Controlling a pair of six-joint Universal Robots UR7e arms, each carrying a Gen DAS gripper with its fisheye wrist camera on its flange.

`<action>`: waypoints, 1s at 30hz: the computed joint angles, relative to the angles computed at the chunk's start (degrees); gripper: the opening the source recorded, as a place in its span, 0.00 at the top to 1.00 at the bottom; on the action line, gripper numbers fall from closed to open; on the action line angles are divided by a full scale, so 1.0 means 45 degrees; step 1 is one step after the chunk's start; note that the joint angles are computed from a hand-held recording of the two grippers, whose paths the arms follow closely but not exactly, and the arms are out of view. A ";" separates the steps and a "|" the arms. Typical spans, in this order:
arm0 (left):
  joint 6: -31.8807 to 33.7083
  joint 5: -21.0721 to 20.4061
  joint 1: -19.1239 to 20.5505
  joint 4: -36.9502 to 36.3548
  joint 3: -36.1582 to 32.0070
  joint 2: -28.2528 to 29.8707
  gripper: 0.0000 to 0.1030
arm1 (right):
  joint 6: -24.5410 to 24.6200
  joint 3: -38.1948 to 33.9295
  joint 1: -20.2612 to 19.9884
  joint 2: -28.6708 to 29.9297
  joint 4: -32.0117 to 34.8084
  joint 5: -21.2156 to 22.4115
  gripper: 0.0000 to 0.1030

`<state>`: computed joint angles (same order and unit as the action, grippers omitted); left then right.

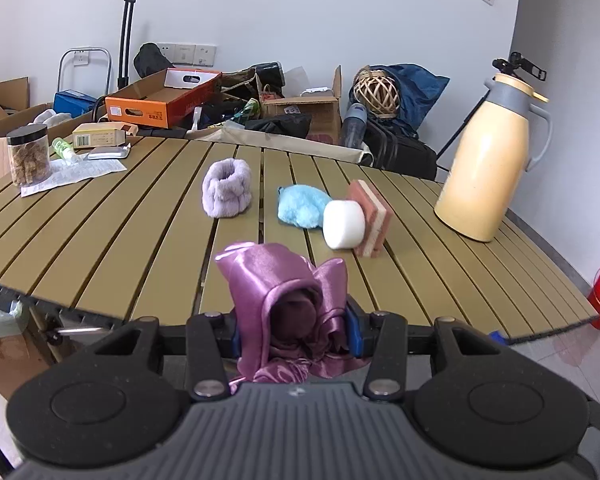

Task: Collect trash
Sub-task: 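Carry the tissue box and pink scrunchie down toward the black bin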

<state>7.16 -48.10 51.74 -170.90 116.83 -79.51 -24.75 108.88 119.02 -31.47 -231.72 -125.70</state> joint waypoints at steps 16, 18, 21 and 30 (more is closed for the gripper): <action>-0.1372 0.0122 -0.0273 0.1718 0.2789 -0.2085 0.56 | 0.1354 0.1373 0.0568 0.0060 0.1780 -0.1018 0.29; -0.1536 0.0196 -0.0229 0.1901 0.3039 -0.2189 0.56 | 0.1641 0.1505 0.0585 0.0008 0.2113 -0.1050 0.29; -0.1864 0.0327 -0.0133 0.2323 0.3371 -0.2267 0.56 | 0.1982 0.1666 0.0636 -0.0048 0.2603 -0.1112 0.29; -0.2581 0.0607 0.0463 0.3149 0.3772 -0.2119 0.56 | 0.2815 0.1876 0.0687 -0.0107 0.4157 -0.1338 0.29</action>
